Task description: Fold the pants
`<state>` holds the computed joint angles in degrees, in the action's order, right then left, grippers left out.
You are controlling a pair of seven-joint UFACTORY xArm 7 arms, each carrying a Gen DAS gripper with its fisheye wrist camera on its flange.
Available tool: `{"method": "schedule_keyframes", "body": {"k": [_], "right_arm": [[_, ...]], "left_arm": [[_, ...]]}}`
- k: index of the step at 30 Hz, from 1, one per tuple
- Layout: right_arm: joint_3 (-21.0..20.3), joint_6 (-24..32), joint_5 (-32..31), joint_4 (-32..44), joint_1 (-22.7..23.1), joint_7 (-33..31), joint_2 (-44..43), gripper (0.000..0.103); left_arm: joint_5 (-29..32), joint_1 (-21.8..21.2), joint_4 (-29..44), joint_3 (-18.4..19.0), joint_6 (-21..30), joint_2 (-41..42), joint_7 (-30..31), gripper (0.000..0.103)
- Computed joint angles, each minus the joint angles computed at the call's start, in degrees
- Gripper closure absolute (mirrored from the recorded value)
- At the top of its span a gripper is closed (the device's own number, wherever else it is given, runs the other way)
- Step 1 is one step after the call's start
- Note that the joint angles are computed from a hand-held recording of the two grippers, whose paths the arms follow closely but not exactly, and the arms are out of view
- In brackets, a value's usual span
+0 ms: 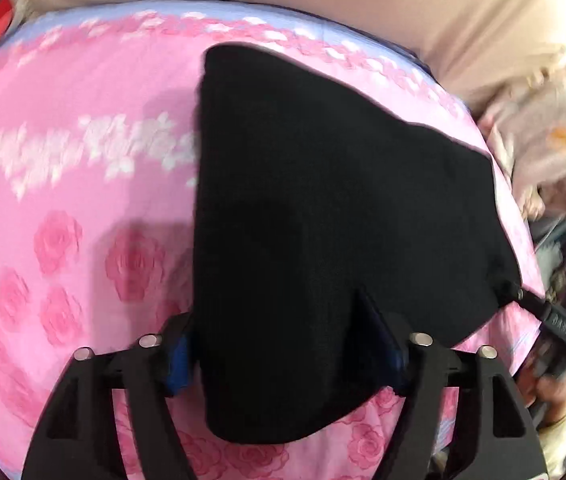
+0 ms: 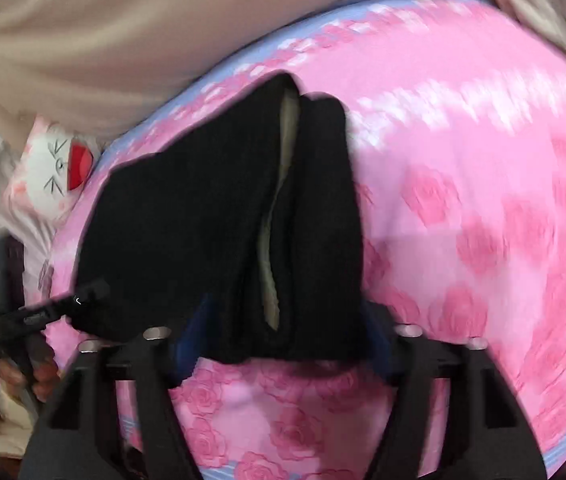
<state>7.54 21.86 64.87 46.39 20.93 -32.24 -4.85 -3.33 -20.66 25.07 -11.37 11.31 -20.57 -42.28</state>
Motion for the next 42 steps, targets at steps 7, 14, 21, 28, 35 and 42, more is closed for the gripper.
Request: {"method": "schedule_keyframes", "body": {"k": [7, 14, 21, 28, 35, 42], "right_arm": [[11.57, -14.44, -11.24, -0.4, -9.81, 8.42, -7.32, 0.055], [-25.02, -5.13, -21.2, 22.37, 30.21, 6.82, 16.43, 0.071], [-27.17, -2.29, -16.84, 24.55, 26.22, 12.55, 20.7, 0.091], [-22.77, -9.69, -23.37, 14.6, 27.23, 10.72, 13.58, 0.087], [-19.67, -9.75, -28.31, 8.63, 25.92, 14.71, 4.25, 0.083], [-11.49, -8.86, -26.76, 4.91, 15.98, 17.52, 0.96, 0.085]], "left_arm": [[14.58, 15.59, 3.7, -11.65, 7.27, -14.85, -10.54, 0.034], [35.27, 26.74, 22.81, -18.64, 10.64, 15.44, -23.74, 0.034], [45.38, 27.09, 25.16, -17.91, 12.72, 22.08, -32.87, 0.012], [46.93, 21.95, 23.67, -13.34, 14.66, 19.64, -33.21, 0.011], [46.94, 17.22, 23.51, -8.46, 14.62, 19.82, -33.6, 0.008], [48.51, 12.19, 23.36, -3.94, 15.77, 19.42, -34.48, 0.008]]}}
